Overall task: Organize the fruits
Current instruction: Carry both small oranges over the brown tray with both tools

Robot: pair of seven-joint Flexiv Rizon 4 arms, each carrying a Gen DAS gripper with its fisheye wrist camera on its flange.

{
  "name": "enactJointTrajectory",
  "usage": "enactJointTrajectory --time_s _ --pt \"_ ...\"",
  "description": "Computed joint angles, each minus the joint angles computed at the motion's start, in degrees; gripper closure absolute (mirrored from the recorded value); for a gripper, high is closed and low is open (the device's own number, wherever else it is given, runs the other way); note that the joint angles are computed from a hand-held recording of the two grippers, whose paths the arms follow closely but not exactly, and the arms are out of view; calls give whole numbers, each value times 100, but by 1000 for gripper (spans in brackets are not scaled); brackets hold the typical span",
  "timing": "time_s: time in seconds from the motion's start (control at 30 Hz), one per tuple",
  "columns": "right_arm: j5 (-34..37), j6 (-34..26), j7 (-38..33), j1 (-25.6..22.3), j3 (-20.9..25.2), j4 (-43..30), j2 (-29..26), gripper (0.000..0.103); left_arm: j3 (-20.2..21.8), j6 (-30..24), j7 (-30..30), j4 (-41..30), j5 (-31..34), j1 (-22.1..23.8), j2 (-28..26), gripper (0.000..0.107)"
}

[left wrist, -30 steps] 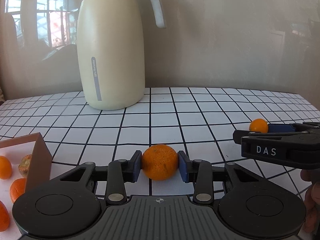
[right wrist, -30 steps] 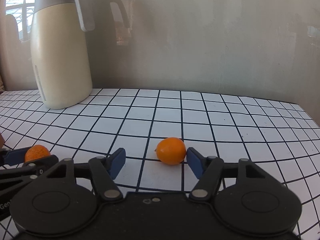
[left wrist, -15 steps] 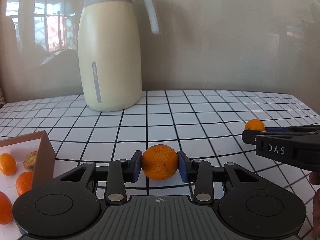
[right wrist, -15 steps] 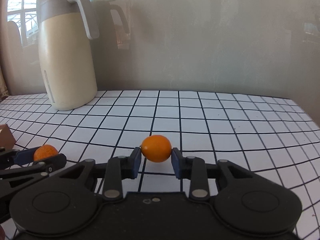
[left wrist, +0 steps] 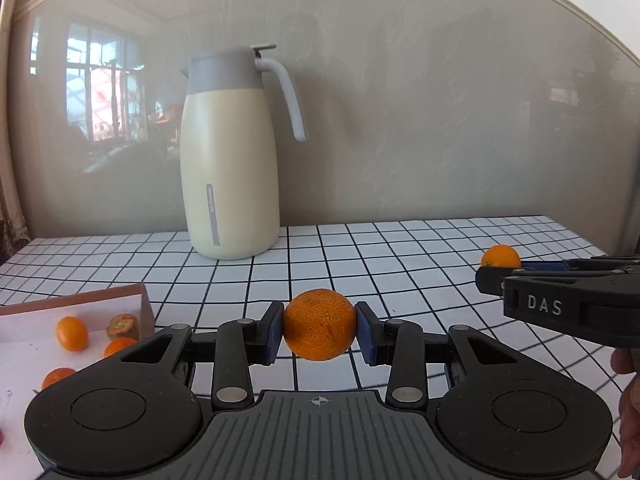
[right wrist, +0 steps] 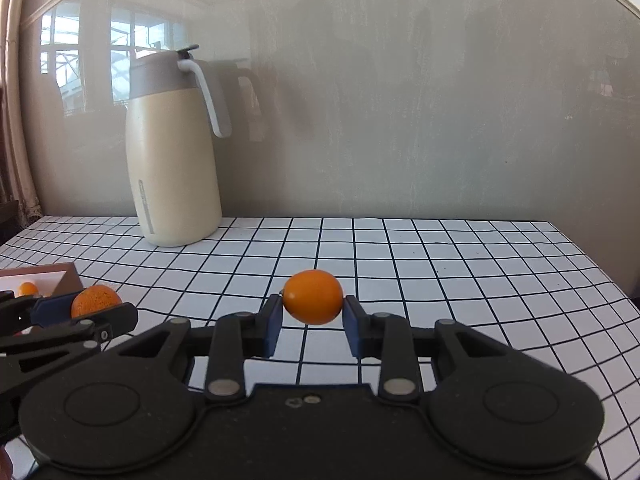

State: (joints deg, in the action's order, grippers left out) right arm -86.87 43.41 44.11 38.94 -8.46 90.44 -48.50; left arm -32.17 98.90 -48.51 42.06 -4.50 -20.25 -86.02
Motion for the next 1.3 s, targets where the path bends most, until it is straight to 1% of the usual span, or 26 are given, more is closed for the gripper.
enactJointTrajectory --time_s 0.07,0.13,0.23,0.4,0.53,0.7,0.9,1.13,1.3 --pt "-26 -96 -16 95 29 70 76 80 -147 289 -49 563 170 233 210 68" --pt "-55 -151 -6 152 55 61 83 80 -232 505 -182 966 370 433 367 68" --pt "-106 -203 -98 232 81 -14 68 80 -233 765 -426 1429 681 673 580 68" --pt "-214 -208 -233 353 45 -283 -16 80 -61 1166 -860 2042 1078 990 915 68" --pt "-321 -96 -369 444 -40 -661 -188 80 137 1356 -1227 2339 1244 1167 1120 68" --pt "-317 203 -731 543 -202 -1276 -518 80 377 1473 -1649 2463 1398 1309 1260 68" --pt "-76 584 -1185 667 -460 -2012 -944 80 638 1591 -2045 2522 1480 1467 1374 68" --pt "460 980 -1683 811 -820 -2929 -1497 80 984 1744 -2429 2631 1390 1616 1499 68" --pt "1021 1155 -2195 876 -1058 -3614 -1924 80 1214 1867 -2600 2740 1333 1719 1585 68"
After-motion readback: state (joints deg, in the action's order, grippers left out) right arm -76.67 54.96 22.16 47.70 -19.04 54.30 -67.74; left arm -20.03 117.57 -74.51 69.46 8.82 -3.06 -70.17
